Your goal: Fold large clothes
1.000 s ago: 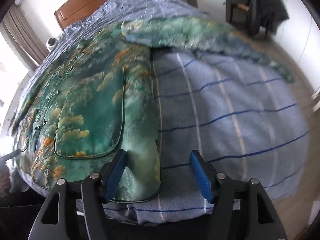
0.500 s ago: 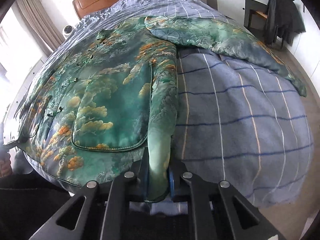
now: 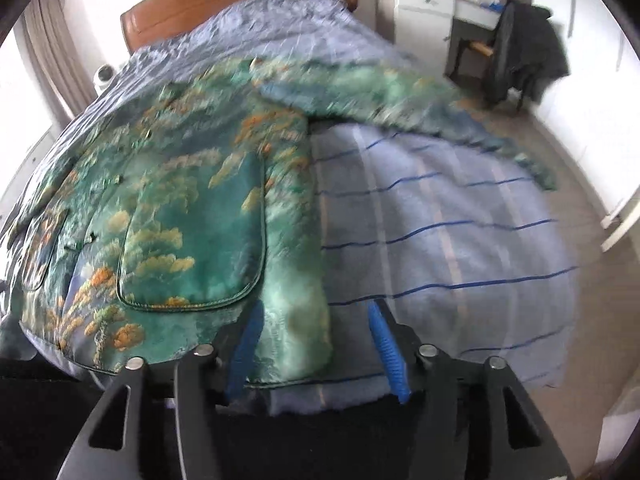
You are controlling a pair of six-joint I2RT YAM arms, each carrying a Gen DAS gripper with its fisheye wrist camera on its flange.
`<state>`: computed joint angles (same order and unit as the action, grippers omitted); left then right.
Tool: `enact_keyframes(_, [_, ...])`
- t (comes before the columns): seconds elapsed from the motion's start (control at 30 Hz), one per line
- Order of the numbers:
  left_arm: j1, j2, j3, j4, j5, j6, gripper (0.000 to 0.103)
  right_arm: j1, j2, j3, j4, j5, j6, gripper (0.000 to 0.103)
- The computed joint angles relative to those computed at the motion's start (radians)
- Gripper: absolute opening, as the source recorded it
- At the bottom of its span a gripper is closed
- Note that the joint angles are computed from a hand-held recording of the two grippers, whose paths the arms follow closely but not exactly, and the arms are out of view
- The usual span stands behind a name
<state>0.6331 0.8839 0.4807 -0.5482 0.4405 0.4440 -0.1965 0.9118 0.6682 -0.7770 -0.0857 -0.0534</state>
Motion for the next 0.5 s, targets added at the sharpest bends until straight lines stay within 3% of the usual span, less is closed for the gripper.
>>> enact_keyframes(0.07, [0.008,-0.038,0.011,0.024,-0.004,-0.034,0.101,0.004,-0.070,0.001,-0.026,0.040,0.017,0.073])
enact_keyframes(0.23, [-0.079,-0.021,0.045,0.090,-0.069,-0.135,0.101,0.125,-0.149,0.014,-0.025,0.182,0.088,0.080])
enact_keyframes(0.37, [-0.054,-0.003,0.063,0.041,0.018,-0.127,0.101,0.258,-0.195,0.016,0.016,0.317,0.116,0.081])
enact_keyframes(0.5, [-0.091,-0.023,0.052,0.004,0.031,-0.135,0.101,0.303,-0.239,0.009,0.067,0.360,0.114,0.085])
